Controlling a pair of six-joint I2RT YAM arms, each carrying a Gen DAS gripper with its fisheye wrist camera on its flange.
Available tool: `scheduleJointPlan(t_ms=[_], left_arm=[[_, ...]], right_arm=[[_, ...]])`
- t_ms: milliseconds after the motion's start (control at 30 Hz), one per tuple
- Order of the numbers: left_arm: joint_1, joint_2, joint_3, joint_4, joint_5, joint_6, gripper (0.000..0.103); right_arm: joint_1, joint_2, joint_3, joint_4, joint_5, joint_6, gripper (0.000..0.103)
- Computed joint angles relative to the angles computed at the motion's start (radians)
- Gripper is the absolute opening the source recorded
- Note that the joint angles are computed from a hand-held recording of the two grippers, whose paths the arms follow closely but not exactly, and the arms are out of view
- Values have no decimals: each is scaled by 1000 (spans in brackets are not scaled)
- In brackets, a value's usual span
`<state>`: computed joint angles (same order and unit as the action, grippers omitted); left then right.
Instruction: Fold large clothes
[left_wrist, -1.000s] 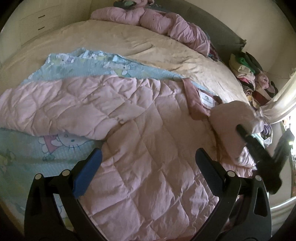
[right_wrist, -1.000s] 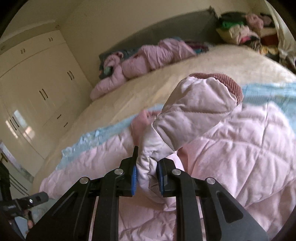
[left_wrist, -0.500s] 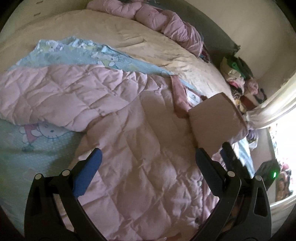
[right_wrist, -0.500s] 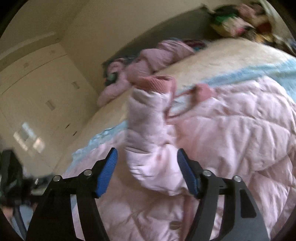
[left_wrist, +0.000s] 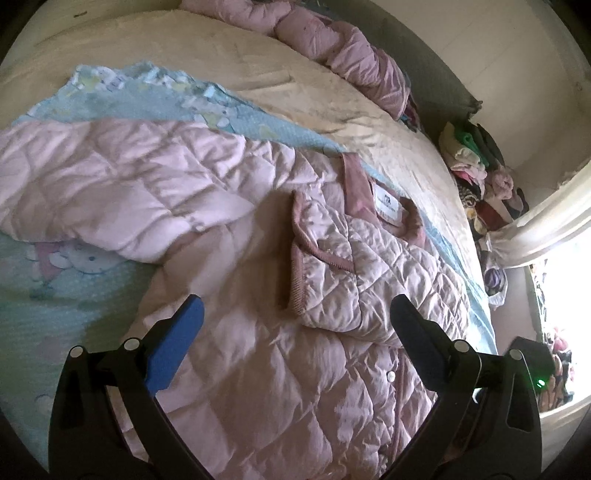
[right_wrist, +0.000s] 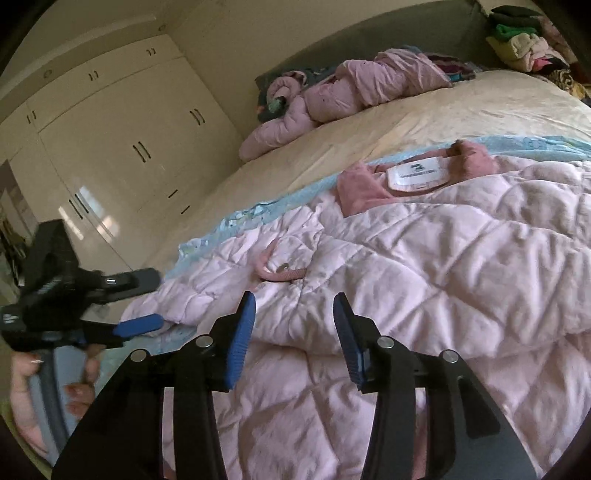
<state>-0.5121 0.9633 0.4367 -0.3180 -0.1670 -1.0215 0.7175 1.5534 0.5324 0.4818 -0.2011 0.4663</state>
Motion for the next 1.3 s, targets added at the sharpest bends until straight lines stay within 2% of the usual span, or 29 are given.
scheduleJointPlan(t_ms=[167, 267, 333, 400, 433, 467, 600, 700, 800, 900, 1100, 1300], left_arm=[[53, 227, 13, 212, 113, 37, 94], [67, 368, 57, 276, 127, 47, 87], [72, 441, 89, 292, 121, 55, 75], [68, 505, 123, 295, 106, 65, 41], [51, 533, 154, 260, 69, 75, 34], [38, 538, 163, 246, 41, 87, 12], [-7, 438, 155, 211, -58, 134, 7], [-46, 327, 154, 143, -156, 166, 6], [-78, 300, 149, 102, -238, 197, 6], [-71, 361, 123, 130, -230, 194, 6], [-69, 465, 104, 173, -210, 180, 7], [-68, 479, 84, 201, -200, 175, 8]], right_arm=[[-41, -161, -100, -65, -11, -4, 53], [-81, -293, -145, -172, -6, -46, 55], [-115, -365, -169, -236, -10, -86, 56], [-157, -442, -190, -313, 2, -137, 58], [-180, -465, -194, -339, -6, -150, 58], [-216, -497, -202, -372, -18, -165, 58], [-367, -574, -226, -454, -66, -234, 59], [-450, -579, -236, -458, -55, -254, 59], [-506, -534, -224, -436, -34, -254, 61], [-498, -470, -193, -410, 14, -270, 65], [-460, -260, -56, -366, 65, -279, 65], [-430, -62, 124, -418, 81, -308, 73]])
